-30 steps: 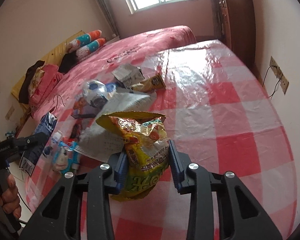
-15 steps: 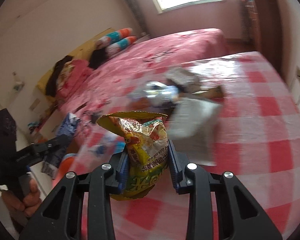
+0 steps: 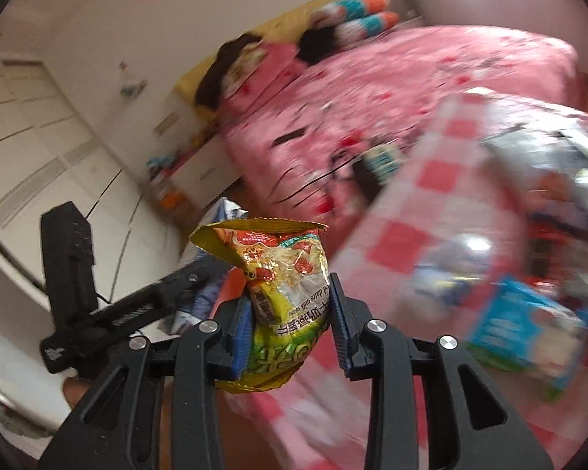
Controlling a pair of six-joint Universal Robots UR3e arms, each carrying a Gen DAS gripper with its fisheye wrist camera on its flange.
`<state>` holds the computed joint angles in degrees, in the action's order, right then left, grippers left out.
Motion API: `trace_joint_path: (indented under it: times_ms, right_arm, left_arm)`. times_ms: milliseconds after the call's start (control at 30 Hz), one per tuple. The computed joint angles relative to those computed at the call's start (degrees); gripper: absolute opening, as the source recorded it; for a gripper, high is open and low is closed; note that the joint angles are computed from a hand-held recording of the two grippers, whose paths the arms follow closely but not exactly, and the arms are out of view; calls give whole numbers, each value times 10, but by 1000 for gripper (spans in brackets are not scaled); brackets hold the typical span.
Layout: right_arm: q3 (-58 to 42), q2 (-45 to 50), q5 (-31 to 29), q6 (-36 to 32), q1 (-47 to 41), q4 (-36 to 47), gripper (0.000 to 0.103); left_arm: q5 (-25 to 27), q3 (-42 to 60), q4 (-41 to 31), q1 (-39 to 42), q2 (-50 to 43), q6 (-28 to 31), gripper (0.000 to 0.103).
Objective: Collect trash
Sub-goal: 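Carry both items to the orange bucket and release them inside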
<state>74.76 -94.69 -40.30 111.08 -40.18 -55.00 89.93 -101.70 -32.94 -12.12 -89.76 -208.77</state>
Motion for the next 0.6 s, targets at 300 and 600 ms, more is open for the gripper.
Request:
trace_joint_path:
  times_ms: [300,600]
  right_arm:
    - [71,47,-15,175,196,-226,40]
    - [125,55,-42,287,229,-374,78]
  left_arm:
    - [-47,-179,49,145,86,25,66]
    - [-67,-267,63,218,110,45,86]
